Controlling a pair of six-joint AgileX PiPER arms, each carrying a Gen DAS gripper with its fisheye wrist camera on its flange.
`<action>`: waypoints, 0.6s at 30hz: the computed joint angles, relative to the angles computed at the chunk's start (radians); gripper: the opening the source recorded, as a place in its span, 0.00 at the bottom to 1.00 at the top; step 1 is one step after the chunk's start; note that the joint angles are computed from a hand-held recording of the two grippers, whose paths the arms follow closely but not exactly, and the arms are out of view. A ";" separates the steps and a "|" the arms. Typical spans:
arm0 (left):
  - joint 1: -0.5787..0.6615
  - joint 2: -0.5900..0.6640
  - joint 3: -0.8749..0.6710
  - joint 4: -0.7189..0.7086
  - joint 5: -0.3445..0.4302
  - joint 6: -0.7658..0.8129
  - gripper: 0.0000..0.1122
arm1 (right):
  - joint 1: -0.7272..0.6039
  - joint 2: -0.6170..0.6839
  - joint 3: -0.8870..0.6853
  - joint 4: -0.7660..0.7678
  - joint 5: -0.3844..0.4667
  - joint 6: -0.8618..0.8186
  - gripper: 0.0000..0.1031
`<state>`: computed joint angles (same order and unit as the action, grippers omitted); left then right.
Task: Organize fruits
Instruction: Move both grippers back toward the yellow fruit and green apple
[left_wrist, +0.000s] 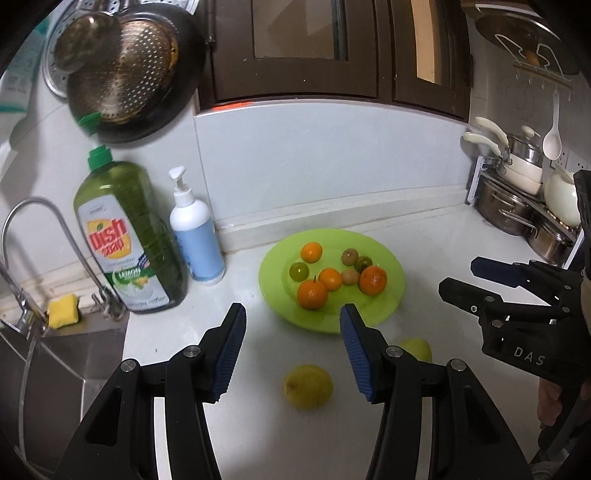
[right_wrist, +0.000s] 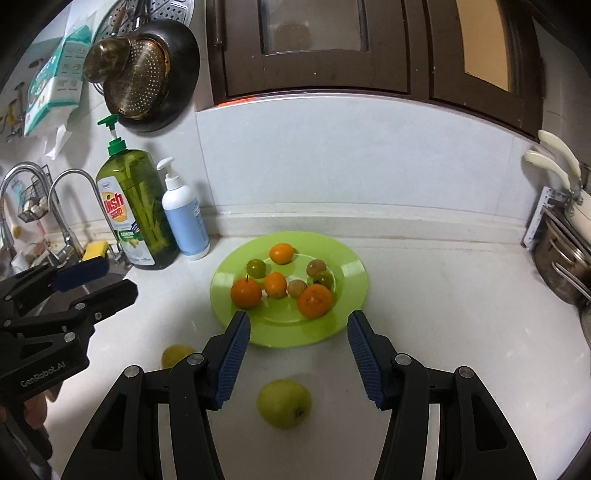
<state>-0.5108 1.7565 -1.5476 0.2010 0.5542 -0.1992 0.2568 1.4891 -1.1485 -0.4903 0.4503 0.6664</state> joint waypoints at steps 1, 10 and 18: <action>-0.004 -0.013 0.021 0.021 -0.005 -0.022 0.48 | 0.005 -0.007 0.013 -0.013 0.000 0.017 0.54; -0.023 -0.087 0.172 0.105 -0.061 -0.103 0.51 | 0.046 -0.053 0.099 -0.147 0.019 0.162 0.54; -0.017 -0.100 0.265 0.113 -0.114 -0.112 0.52 | 0.058 -0.045 0.146 -0.090 0.007 0.113 0.54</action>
<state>-0.5279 1.6563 -1.2827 0.3137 0.4397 -0.3113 0.3144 1.4439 -1.0024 -0.5801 0.4578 0.7790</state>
